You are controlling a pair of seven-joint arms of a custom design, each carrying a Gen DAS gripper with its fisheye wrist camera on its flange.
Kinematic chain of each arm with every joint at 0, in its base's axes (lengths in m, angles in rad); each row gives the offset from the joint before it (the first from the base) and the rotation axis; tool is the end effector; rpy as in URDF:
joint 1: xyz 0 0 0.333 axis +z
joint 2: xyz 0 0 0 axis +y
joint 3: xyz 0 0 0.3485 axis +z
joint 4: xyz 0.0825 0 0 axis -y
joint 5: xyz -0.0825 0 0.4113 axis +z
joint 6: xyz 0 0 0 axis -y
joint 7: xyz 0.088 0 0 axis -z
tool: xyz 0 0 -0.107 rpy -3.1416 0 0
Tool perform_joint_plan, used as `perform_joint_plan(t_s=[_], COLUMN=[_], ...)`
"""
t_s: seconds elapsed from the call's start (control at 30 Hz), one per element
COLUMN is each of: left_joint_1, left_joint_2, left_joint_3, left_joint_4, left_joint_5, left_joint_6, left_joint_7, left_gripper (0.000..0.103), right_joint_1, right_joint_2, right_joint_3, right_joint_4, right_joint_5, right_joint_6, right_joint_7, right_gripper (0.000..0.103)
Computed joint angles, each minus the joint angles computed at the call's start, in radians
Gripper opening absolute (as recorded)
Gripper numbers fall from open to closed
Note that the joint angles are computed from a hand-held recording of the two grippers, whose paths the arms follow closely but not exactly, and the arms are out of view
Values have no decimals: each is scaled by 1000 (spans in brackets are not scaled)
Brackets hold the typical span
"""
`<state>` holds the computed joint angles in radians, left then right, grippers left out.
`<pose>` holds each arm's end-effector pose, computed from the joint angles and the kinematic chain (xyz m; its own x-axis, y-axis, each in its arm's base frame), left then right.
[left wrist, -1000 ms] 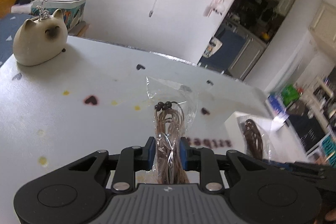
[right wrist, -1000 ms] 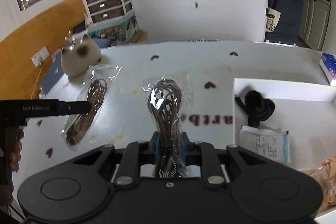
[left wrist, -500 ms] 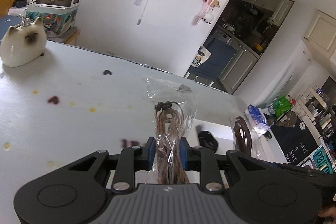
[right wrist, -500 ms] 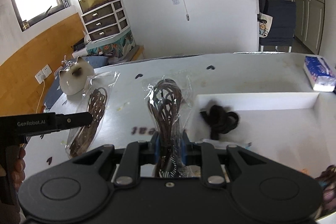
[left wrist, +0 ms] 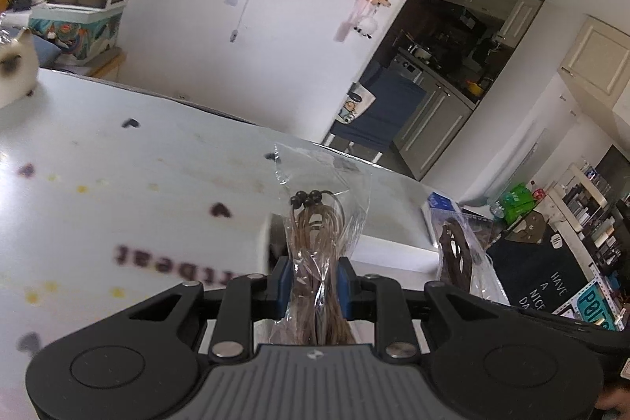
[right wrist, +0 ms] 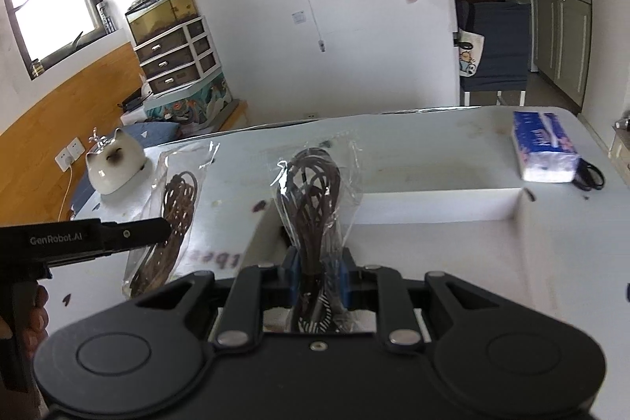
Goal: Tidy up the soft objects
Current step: 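Lift and carry both held cord bags toward the white tray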
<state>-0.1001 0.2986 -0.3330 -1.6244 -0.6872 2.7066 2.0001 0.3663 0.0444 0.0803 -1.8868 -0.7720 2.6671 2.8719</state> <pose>0.6825 -0.2556 0.5644 -0.4343 -0.7989 0.4161 -0.7123 0.0219 -0.7016 0.5741 0.2966 0.5818 -0.1676 -0.9540 -0.2485 -0.5985 0.2988 -0.7433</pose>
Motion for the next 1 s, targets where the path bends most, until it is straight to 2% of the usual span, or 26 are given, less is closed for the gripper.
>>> perform_joint_plan(t_s=[0.3,0.57,0.77,1.0], left_joint_1=[-77,-123,-150,-175], left_joint_2=[52,126,201,295], left_joint_3=[-2,-5,-7,0], left_joint_4=[48,134,224,332], left_joint_5=[115,229,295,335], left_joint_6=[14,-7,-73,-177], left_joint_7=[-127,-246,-330,-436], left_gripper=[26,26,26,26], right_joint_1=[-74,-137,-160,-158], right_joint_2=[-93,-114,-94,-44], right_joint_3=[-4,-1,-14,-34], right_joint_4=[-127,-172,-182,-169], right_joint_5=[25,72,152,320], right_joint_6=[56,89,110,106], right_joint_7=[-27,-72,-145,-288], right_gripper=[21,21,21,21])
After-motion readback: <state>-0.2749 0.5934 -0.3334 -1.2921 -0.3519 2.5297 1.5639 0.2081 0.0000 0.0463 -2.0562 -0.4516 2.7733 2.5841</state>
